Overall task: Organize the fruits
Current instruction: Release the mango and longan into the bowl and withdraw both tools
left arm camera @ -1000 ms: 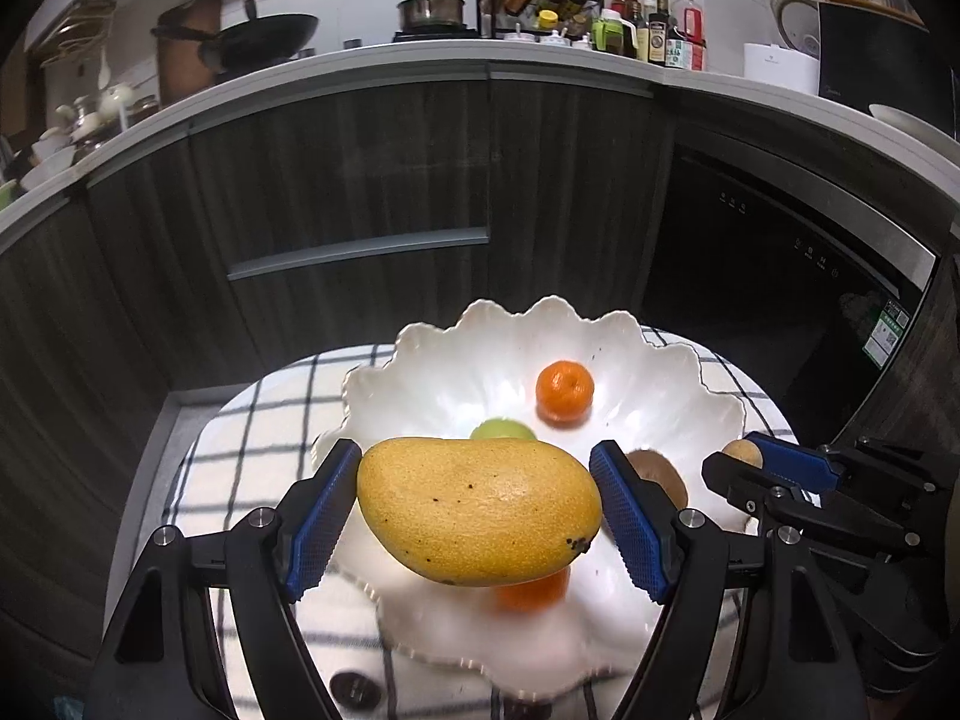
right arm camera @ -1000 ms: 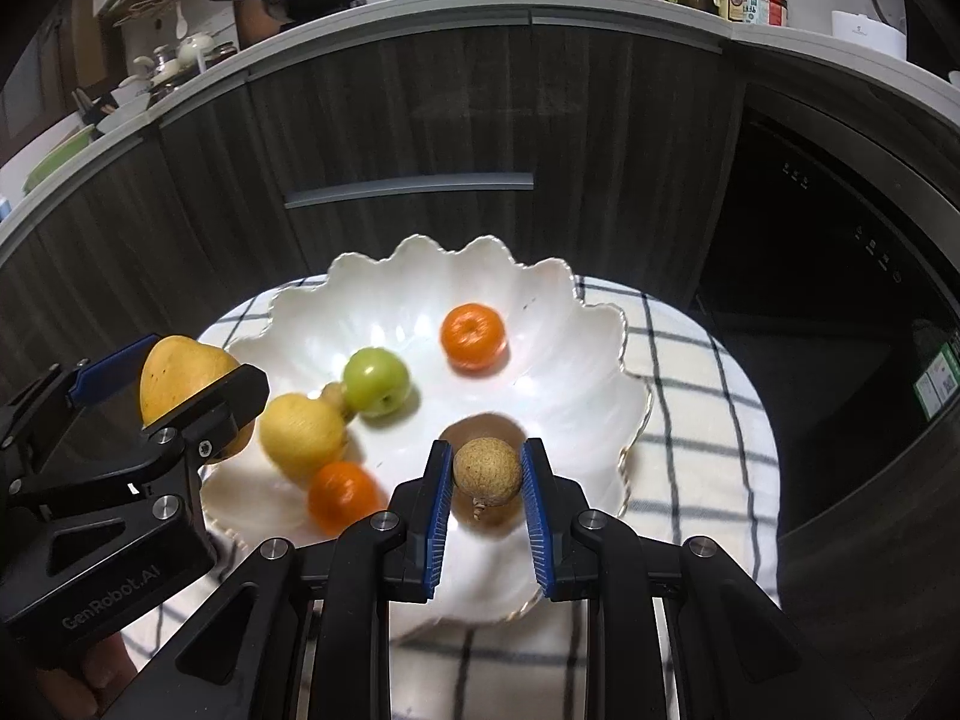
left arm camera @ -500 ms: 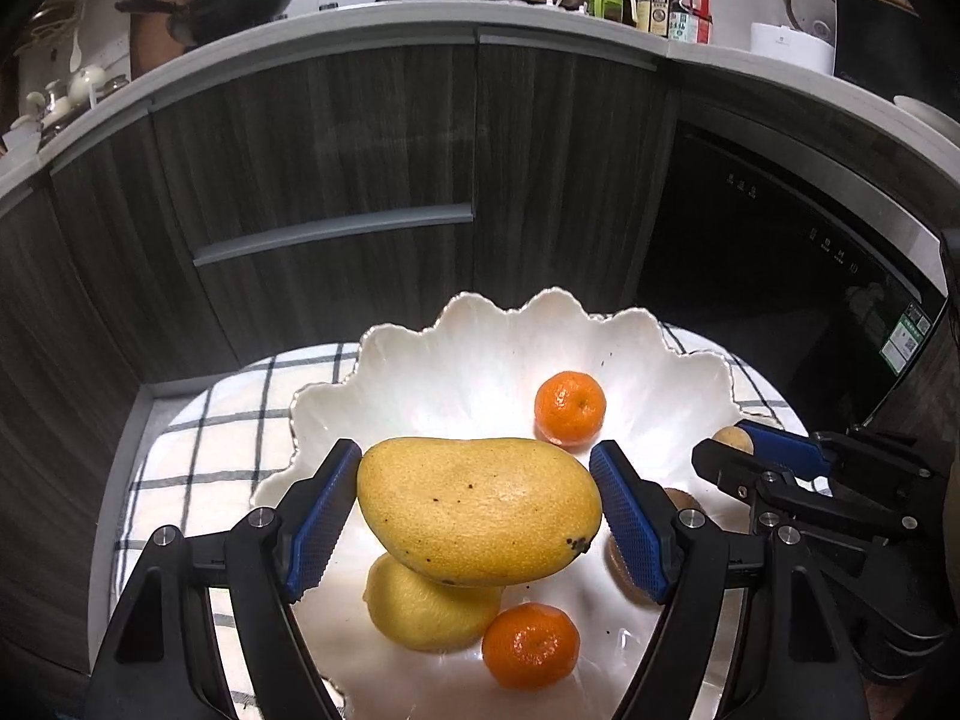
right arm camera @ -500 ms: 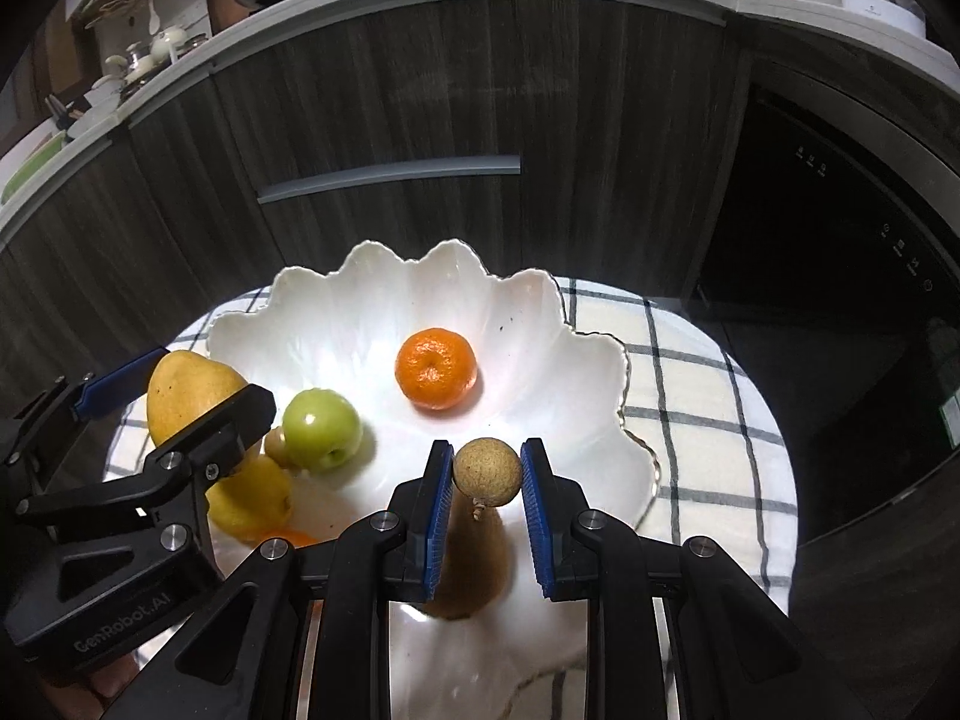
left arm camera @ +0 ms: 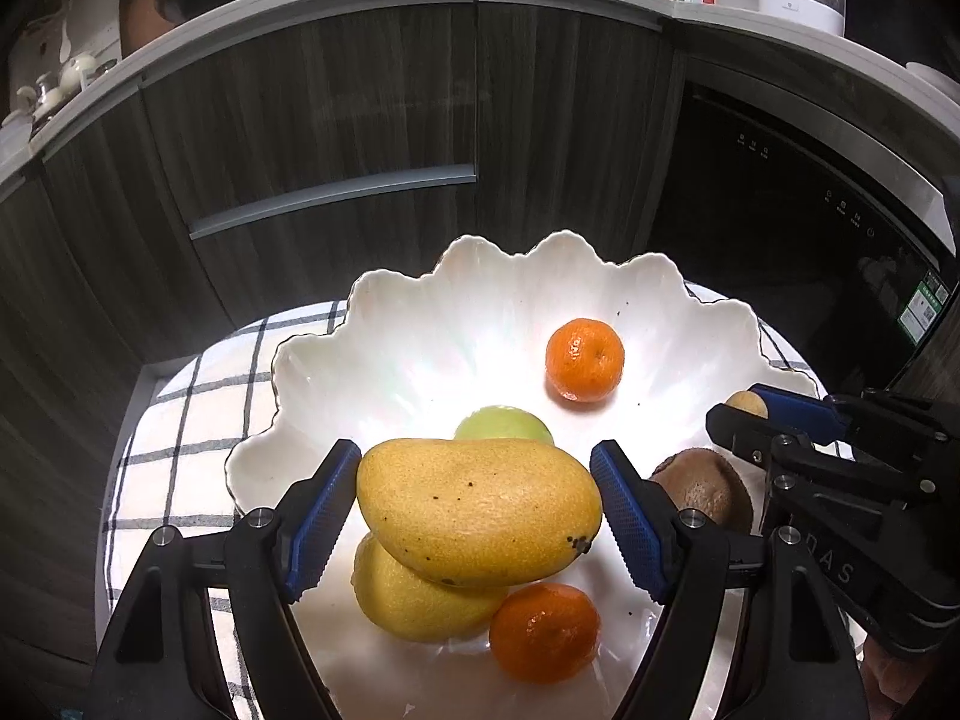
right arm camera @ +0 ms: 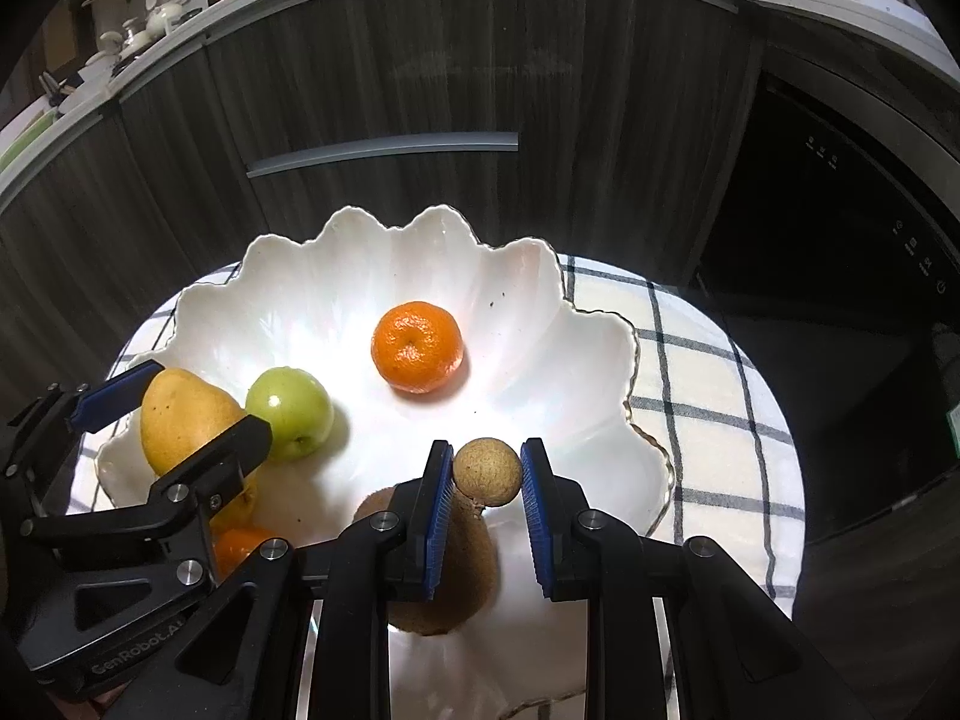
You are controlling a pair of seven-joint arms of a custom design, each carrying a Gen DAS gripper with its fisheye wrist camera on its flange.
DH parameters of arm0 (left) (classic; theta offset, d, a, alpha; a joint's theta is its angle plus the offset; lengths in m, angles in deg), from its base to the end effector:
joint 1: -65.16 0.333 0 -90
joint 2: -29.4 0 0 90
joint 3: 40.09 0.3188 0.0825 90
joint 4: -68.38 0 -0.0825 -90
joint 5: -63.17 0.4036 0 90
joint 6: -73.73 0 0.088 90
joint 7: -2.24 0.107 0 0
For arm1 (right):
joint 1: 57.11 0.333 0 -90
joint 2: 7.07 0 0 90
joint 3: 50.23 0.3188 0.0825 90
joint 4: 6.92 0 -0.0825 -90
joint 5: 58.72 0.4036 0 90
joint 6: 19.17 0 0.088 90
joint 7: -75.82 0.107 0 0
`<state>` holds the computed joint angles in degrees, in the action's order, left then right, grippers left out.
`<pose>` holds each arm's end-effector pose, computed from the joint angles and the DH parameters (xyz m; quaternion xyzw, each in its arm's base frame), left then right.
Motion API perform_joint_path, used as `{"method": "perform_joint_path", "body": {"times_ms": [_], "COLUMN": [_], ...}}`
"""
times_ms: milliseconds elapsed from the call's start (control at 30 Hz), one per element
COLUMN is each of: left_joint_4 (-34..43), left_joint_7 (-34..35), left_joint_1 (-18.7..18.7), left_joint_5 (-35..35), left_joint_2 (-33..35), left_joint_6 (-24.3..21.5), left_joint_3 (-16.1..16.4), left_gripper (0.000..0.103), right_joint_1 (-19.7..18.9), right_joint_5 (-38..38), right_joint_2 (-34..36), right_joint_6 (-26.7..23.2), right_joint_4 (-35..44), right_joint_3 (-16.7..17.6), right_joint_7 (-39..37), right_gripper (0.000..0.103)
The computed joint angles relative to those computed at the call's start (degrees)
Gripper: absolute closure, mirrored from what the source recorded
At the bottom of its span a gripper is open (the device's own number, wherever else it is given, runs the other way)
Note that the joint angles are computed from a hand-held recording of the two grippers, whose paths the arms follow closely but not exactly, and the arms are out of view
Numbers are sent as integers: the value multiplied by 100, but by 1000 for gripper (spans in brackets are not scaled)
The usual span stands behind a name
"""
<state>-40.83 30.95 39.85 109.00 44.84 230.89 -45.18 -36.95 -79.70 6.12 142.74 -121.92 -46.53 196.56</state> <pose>0.5639 -0.3593 0.4052 -0.6252 0.6966 -0.2649 0.2318 0.5896 0.2783 0.3977 -0.7343 0.6077 -0.1801 0.2432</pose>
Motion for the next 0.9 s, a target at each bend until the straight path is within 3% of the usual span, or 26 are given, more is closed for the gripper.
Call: {"method": "perform_joint_path", "body": {"times_ms": [100,267,467,900], "left_joint_4": [3,-55,-121,-645], "left_joint_7": [-71,-356,-646,-1374], "left_joint_1": [-33,-12,14,341], "left_joint_5": [39,266,603,1283], "left_joint_2": [-26,-128,-289,-1036], "left_joint_6": [-100,-219,-444,-888], "left_joint_3": [14,-5,-82,-488], "left_gripper": [18,12,4,0], "right_joint_1": [10,177,269,171], "right_joint_5": [22,-529,-1334,-2086], "right_joint_2": [21,-62,-256,-810], "right_joint_6": [-55,-106,-218,-368], "right_joint_4": [31,-22,-126,-452], "right_joint_3": [4,-202,-327,-62], "right_joint_7": [-9,561,1385,2465], "right_gripper": [76,44,26,24]}}
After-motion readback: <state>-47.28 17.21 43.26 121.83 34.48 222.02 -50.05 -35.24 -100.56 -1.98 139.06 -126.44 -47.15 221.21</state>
